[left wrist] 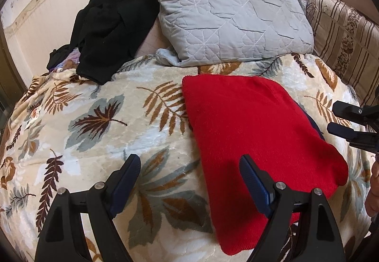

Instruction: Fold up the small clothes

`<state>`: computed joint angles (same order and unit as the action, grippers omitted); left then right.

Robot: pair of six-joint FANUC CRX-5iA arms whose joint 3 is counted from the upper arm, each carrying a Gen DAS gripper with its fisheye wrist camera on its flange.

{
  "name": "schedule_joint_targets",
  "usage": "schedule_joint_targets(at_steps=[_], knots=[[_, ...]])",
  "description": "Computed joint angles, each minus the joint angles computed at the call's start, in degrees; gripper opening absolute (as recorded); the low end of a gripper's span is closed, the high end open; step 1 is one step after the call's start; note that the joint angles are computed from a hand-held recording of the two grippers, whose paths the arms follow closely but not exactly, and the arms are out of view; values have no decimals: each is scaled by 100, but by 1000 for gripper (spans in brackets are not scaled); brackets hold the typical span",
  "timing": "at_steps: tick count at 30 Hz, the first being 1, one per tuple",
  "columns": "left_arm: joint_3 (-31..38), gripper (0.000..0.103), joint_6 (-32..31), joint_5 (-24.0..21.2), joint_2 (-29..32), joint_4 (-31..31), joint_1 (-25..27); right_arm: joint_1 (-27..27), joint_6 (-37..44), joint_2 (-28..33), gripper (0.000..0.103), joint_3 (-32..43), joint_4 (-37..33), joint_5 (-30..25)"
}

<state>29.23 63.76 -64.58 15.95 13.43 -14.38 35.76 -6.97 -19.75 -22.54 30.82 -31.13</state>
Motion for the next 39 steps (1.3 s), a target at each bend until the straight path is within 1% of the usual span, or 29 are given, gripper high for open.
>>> schedule_joint_targets(at_steps=[4, 7, 9, 10, 14, 17, 20, 23, 26, 33, 39], knots=[[109, 86, -44, -135, 114, 137, 31, -95, 34, -5, 74, -59, -73, 92], [276, 86, -131, -436, 308, 507, 139, -184, 231, -1, 74, -44, -354, 154], [469, 86, -93, -751, 517, 834, 244, -252, 501, 9, 74, 9, -670, 176], [524, 86, -48, -838, 594, 973, 290, -269, 580, 3, 74, 16, -766, 176], [592, 85, 51, -962, 751, 1298, 371, -387, 857, -13, 74, 28, -1145, 264], [578, 85, 39, -1049, 831, 1624, 433, -457, 1103, 16, 74, 95, -1409, 219], [564, 85, 83, -935, 800, 1502, 390, -508, 1274, 36, 74, 140, -1614, 181], [477, 86, 41, -643, 644, 1118, 285, -529, 1328, 21, 74, 128, -1668, 184], [439, 85, -24, -455, 546, 841, 213, -543, 1387, 5, 74, 116, -1719, 228], [433, 85, -53, -349, 490, 681, 186, -539, 1520, 75, 74, 194, -1870, 182], [456, 85, -56, -380, 512, 685, 185, -580, 1613, 118, 74, 229, -2021, 160]])
